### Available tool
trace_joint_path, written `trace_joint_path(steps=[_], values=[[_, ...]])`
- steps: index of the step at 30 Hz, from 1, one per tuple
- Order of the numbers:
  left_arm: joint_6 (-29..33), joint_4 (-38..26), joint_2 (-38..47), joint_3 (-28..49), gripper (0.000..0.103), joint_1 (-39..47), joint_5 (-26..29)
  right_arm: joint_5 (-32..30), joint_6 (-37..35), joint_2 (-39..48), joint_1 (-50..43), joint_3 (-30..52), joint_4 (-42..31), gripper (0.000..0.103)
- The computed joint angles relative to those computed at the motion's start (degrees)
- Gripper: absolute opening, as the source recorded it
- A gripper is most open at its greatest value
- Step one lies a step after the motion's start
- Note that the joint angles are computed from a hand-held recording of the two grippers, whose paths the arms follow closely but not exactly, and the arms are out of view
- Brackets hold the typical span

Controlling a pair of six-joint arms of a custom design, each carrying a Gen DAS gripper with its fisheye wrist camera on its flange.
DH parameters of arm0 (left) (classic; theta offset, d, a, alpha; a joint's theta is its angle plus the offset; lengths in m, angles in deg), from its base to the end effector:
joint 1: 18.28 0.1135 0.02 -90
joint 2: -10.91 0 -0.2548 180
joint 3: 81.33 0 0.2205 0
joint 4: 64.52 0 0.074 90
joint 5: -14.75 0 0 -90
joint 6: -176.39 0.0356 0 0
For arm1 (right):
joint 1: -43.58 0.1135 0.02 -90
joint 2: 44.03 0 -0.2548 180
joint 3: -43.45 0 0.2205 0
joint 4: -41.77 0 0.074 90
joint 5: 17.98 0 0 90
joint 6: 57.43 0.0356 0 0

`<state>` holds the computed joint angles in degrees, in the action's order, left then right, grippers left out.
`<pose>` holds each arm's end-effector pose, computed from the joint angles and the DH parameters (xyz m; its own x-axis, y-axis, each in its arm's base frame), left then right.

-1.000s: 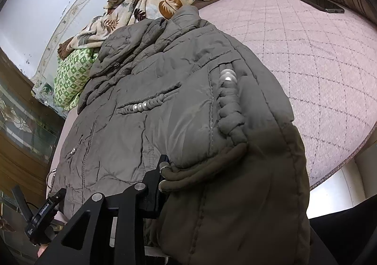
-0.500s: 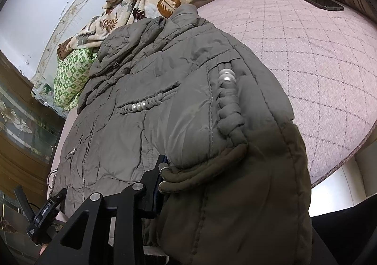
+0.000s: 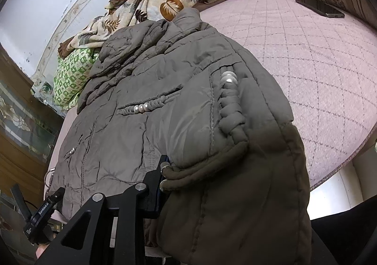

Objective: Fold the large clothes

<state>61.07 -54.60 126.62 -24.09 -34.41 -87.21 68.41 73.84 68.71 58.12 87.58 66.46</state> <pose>0.3074 -0.0812 0.0736 -0.7107 -0.2300 -0.6648 -0.1814 0.9730 -0.1427 0.2683 0.0719 0.0672 -0.6989 0.4988 -0.5126 0.2216 0.8324 0.5079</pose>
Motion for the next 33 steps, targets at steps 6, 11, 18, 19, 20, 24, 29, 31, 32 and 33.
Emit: trace_joint_path(steps=[6,11,18,19,20,24,29,31,32,33], values=[[0.37,0.29,0.02,-0.18,0.067,-0.29,-0.43,-0.05,0.11,-0.01,-0.01,0.58,-1.04,0.034],[0.84,1.71,-0.7,-1.25,0.053,-0.46,-0.96,0.88,-1.21,-1.11,0.41,0.03,-0.51,0.029],[1.5,1.62,-1.03,-1.27,0.049,-0.46,-1.21,0.69,-0.72,-1.64,0.32,-0.38,0.2,0.027],[1.34,1.2,-0.86,-0.97,0.051,-0.61,-1.46,0.48,-0.64,-1.58,0.2,-0.42,0.28,0.027],[1.07,0.88,-0.7,-0.82,0.053,-0.37,-1.42,0.19,-0.61,-1.5,0.03,-0.43,0.29,0.027],[0.14,0.28,-0.25,-0.24,0.057,-0.02,-1.17,-0.78,-0.76,-1.39,-0.54,-0.52,0.38,0.028],[0.47,0.45,-0.19,-0.4,0.057,-0.59,-2.13,-1.33,-0.44,-1.13,-0.91,-0.14,-0.15,0.029],[0.22,0.22,-0.13,-0.18,0.057,-0.8,-2.21,-1.09,-0.21,-1.22,-0.69,-0.33,0.05,0.029],[0.24,0.29,-0.06,-0.15,0.057,-0.92,-2.47,-1.06,-0.18,-1.18,-0.67,-0.35,0.17,0.029],[0.35,0.28,-0.06,-0.15,0.057,-1.08,-2.71,-1.05,-0.29,-1.15,-0.69,-0.28,0.13,0.029]])
